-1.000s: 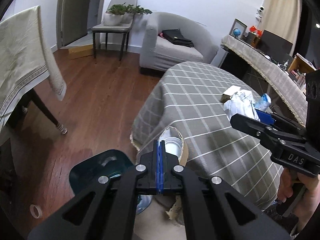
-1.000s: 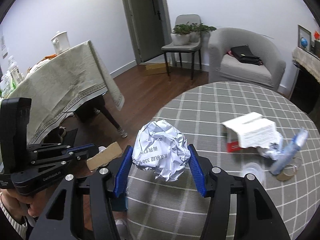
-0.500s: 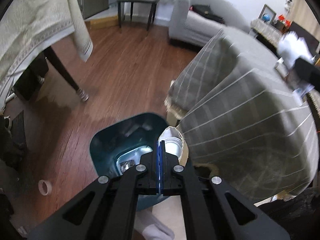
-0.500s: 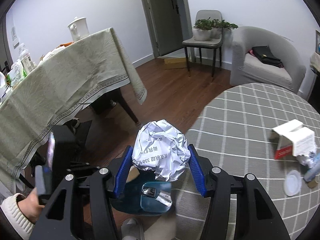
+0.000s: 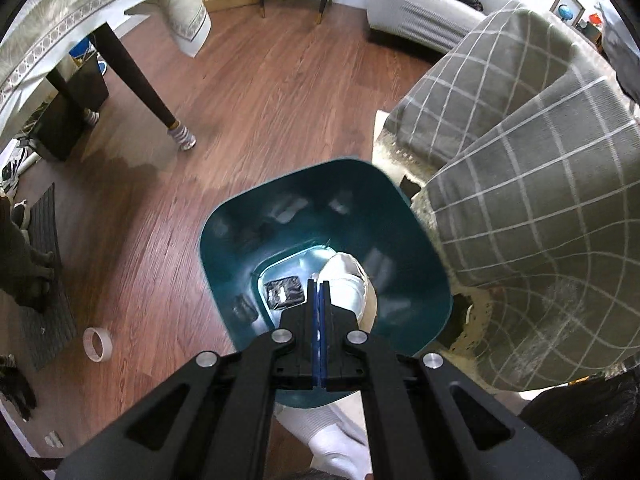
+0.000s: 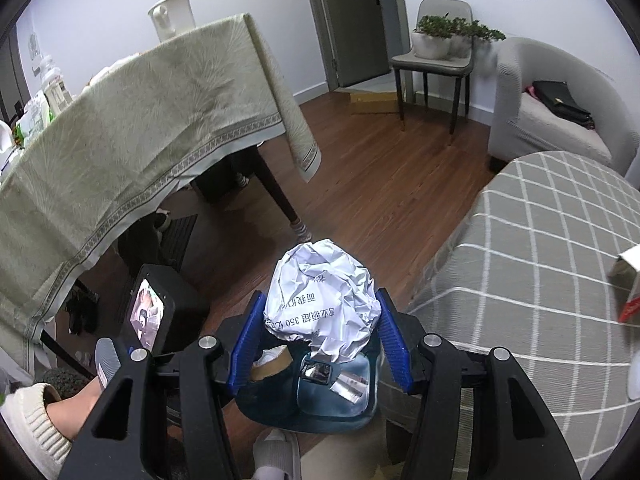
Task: Collect trash
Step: 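Carry the foil ball with the right gripper over the bin while the left gripper drops the lid in, then open the right gripper to drop the foil ball into the bin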
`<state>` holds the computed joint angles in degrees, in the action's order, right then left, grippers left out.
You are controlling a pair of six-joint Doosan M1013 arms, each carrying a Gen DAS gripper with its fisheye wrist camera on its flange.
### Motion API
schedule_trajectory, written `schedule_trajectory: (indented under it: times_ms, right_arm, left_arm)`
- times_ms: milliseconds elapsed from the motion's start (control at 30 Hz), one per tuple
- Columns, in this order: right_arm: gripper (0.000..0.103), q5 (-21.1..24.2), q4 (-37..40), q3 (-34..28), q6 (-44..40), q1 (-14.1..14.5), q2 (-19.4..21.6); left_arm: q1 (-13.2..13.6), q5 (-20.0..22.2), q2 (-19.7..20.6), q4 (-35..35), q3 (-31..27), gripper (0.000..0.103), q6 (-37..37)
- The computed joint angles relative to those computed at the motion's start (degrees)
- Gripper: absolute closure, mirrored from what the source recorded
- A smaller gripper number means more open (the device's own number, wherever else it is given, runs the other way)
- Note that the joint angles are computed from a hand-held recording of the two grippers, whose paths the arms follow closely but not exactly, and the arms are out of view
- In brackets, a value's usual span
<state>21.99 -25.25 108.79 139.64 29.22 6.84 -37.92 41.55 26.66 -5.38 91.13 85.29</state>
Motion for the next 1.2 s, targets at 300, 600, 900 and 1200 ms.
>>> schedule_trajectory:
  times_ms: [300, 600, 900, 1200]
  right_arm:
    - [0.047, 1.2, 7.2, -1.9, -7.4, 0.2, 3.0]
    - [0.047, 3.0, 13.2, -3.4, -13.3, 0.3, 5.9]
    - [0.047, 4.7, 19.4, -4.6, -19.1, 0.4, 8.5]
    - [0.047, 6.8, 24.1, -5.5, -22.9, 0.3, 11.5]
  left_arm:
    - [1.0, 0.4, 0.5, 0.8, 0.3, 0.078, -0.9]
    - [2.8, -5.7, -3.0, 1.0, 2.7, 0.048, -3.0]
    - [3.6, -11.7, -6.6, 2.4, 4.4, 0.046, -6.1]
    - [3.3, -15.7, -9.6, 0.8, 5.0, 0.069, -5.9]
